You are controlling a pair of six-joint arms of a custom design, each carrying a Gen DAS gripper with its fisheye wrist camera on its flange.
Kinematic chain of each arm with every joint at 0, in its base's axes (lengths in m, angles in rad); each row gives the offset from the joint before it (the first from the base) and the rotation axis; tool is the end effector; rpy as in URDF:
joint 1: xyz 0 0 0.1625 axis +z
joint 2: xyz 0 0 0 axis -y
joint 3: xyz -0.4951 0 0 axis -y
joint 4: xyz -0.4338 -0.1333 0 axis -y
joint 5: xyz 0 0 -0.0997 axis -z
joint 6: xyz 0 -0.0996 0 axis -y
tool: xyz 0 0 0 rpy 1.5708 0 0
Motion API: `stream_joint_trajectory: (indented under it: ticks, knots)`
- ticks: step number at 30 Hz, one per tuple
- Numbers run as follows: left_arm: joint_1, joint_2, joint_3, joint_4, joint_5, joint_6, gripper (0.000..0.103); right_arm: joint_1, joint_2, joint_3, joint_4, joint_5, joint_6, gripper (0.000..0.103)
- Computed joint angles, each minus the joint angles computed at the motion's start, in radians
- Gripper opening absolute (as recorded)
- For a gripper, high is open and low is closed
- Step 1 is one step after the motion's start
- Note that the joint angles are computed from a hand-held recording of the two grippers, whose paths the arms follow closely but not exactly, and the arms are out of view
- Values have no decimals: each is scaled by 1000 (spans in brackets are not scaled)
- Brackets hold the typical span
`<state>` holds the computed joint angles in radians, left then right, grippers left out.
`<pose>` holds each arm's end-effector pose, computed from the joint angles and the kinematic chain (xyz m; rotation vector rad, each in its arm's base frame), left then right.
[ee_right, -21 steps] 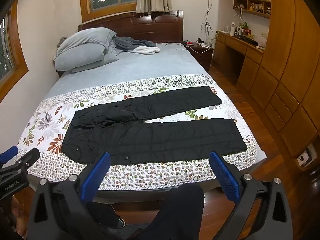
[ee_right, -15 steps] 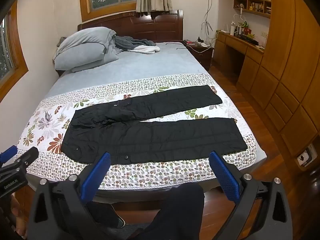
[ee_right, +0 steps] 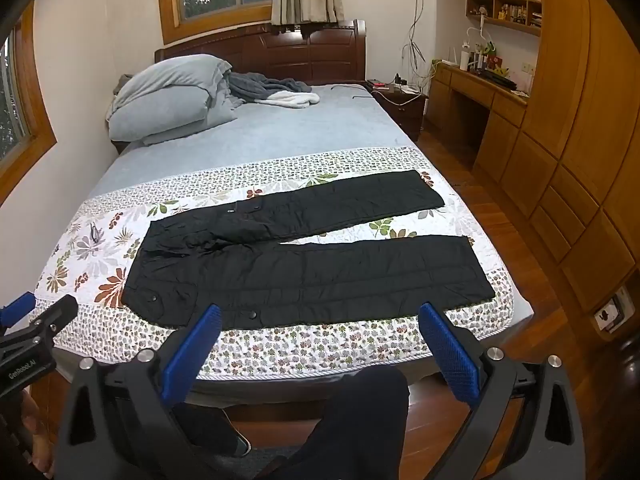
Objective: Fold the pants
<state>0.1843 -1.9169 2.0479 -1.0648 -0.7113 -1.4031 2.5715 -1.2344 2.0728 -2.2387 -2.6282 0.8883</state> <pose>-0.2602 -0.2609 0.4600 0.3194 2.2395 -0.8802 0.4826 -0.2541 0.2422 0.2358 -2.2143 0.9412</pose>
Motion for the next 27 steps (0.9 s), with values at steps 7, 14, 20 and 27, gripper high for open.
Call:
stream_joint_trajectory:
  ticks: [7,14,20,27]
  knots:
    - [4,-2,1,-4,1,5,100,0,2,0,-2,0,-1,100]
    - [5,-2,1,-2,0,2,100,-1,4,0,-2,2,0,100]
    - [8,3,-1,-2,1,-1,100,0,0,0,4,6,3,100]
    - [7,2,1,3,3,-7,100,-5,-3,11,-12,7,-8,100]
